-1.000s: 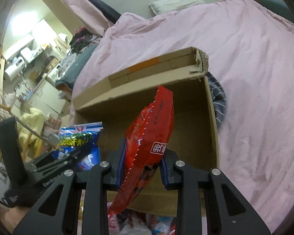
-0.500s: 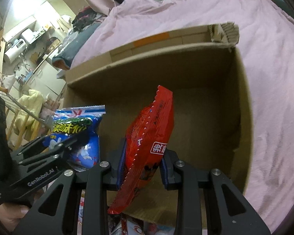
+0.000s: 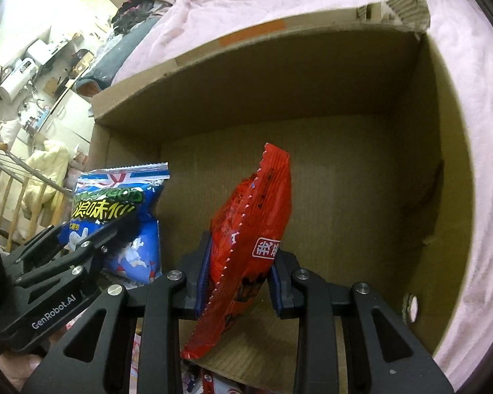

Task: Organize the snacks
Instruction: 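Carry the blue bag and red bag over the cardboard box with both tools, then lower both bags into the box and open both tools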

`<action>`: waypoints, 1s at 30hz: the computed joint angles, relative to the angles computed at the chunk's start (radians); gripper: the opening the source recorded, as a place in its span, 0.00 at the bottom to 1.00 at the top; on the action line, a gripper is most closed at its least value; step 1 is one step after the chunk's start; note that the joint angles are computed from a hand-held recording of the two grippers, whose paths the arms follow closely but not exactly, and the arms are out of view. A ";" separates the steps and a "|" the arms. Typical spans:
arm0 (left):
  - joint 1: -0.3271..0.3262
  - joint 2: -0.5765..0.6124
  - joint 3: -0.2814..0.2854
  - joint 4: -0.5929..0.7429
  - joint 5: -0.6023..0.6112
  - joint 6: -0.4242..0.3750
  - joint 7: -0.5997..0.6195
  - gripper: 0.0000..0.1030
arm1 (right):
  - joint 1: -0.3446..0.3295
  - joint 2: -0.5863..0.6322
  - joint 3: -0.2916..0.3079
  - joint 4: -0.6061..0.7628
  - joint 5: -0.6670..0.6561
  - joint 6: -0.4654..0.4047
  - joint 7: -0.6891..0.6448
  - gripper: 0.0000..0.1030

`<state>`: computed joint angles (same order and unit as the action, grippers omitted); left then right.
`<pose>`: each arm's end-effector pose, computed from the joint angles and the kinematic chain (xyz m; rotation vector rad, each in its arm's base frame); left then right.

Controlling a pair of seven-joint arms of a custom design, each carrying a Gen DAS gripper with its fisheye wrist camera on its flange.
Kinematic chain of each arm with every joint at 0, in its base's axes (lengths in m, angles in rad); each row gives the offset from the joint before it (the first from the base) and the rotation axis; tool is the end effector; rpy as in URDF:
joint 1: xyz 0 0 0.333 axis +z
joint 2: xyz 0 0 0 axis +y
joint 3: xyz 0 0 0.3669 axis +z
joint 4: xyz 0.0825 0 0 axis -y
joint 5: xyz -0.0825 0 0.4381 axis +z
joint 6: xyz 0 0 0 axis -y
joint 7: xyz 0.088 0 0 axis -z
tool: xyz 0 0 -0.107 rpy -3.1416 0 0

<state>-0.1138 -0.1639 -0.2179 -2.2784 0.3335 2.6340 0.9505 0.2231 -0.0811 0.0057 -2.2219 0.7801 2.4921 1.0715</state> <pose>0.5336 -0.1969 0.4995 -1.9247 1.8641 -0.5503 0.5701 0.1289 0.4669 -1.9070 1.5976 0.1058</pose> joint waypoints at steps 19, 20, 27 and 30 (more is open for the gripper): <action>-0.007 -0.003 0.008 -0.011 -0.041 0.012 0.044 0.48 | 0.017 -0.064 -0.013 -0.054 -0.053 0.129 0.005 0.74; -0.009 -0.003 0.009 -0.012 -0.048 0.014 0.052 0.48 | 0.022 -0.072 -0.016 -0.058 -0.036 0.143 -0.013 0.74; 0.003 -0.022 -0.003 -0.024 -0.020 0.052 0.030 0.61 | 0.055 -0.103 -0.039 -0.074 0.066 0.225 -0.097 0.94; 0.019 -0.032 -0.015 -0.030 0.026 0.072 -0.010 0.74 | 0.067 -0.112 -0.044 -0.080 0.104 0.272 -0.128 0.99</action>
<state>-0.0947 -0.1963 -0.2327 -2.3084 0.3596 2.7064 0.9403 0.2905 -0.1932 -0.0384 -2.3017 0.8843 2.7645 0.9439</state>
